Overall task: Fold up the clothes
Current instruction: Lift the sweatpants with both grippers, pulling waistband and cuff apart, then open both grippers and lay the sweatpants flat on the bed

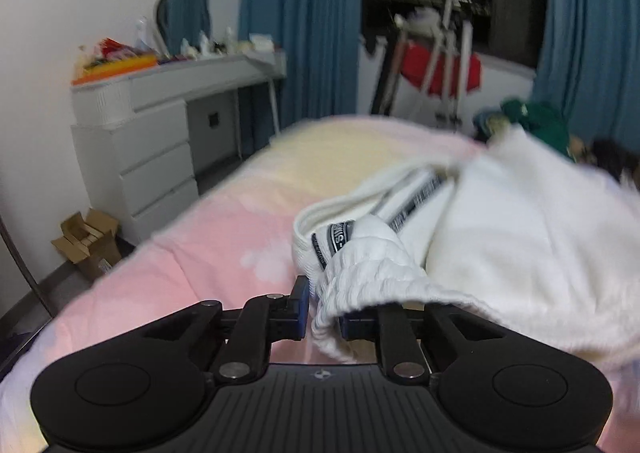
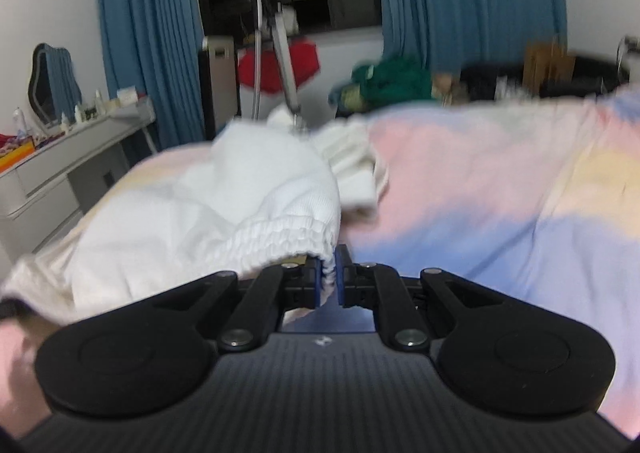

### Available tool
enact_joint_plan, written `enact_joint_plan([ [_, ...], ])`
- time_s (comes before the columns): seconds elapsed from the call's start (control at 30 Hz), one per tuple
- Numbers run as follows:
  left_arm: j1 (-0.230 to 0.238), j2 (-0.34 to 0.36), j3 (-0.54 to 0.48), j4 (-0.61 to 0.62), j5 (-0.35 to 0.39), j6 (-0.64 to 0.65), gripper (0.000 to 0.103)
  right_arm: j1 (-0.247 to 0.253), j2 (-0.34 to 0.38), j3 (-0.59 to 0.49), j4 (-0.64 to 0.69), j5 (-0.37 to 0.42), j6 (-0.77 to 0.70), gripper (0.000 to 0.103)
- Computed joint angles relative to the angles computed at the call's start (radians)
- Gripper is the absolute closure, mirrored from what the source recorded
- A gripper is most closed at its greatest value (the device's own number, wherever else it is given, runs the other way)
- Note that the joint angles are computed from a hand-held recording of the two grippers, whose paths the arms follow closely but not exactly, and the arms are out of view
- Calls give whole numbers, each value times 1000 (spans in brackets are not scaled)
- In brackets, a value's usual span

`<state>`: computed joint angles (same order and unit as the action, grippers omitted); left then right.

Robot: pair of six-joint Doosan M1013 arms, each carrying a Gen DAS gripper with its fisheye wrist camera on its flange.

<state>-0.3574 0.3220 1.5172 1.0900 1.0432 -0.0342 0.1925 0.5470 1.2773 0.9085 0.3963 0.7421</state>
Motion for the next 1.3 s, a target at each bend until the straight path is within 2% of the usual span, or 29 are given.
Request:
enact_joint_plan([
  [0.17, 44, -47, -5, 83, -37, -35, 93, -9, -44, 60, 151, 154, -58, 94],
  [0.3, 126, -67, -53, 111, -90, 86, 93, 24, -68, 76, 228, 270, -117, 93],
  [0.47, 276, -34, -185, -110, -169, 337, 93, 93, -60, 48, 345, 337, -103, 93],
  [0.57, 343, 7, -229, -214, -171, 432, 93, 140, -37, 27, 415, 351, -114, 93],
  [0.67, 399, 52, -253, -306, -176, 514, 93, 183, -4, -1, 408, 356, -103, 93],
  [0.77, 438, 68, -217, -361, -224, 506, 92, 208, 28, -20, 378, 345, -85, 93],
  [0.87, 469, 48, -157, -397, -311, 468, 88, 209, 39, -28, 387, 352, -132, 91],
  [0.93, 480, 29, -122, -410, -350, 470, 78, 204, 40, -29, 402, 363, -169, 85],
  [0.97, 484, 15, -101, -417, -366, 466, 74, 200, 40, -30, 410, 371, -183, 77],
  [1.0, 488, 0, -79, -425, -382, 462, 61, 197, 44, -40, 408, 388, -192, 62],
  [1.03, 487, -16, -58, -430, -386, 460, 53, 193, 45, -46, 408, 411, -208, 50],
  [1.07, 485, -32, -38, -433, -388, 459, 44, 190, 46, -51, 407, 432, -224, 25],
  [1.1, 483, -46, -21, -422, -384, 454, 38, 187, 42, -49, 407, 447, -239, 17],
  [1.23, 437, -122, 72, -295, -351, 332, 20, 183, 7, -16, 374, 464, -285, 19],
  [1.3, 404, -158, 110, -232, -310, 256, 16, 178, -14, 5, 361, 454, -304, 19],
])
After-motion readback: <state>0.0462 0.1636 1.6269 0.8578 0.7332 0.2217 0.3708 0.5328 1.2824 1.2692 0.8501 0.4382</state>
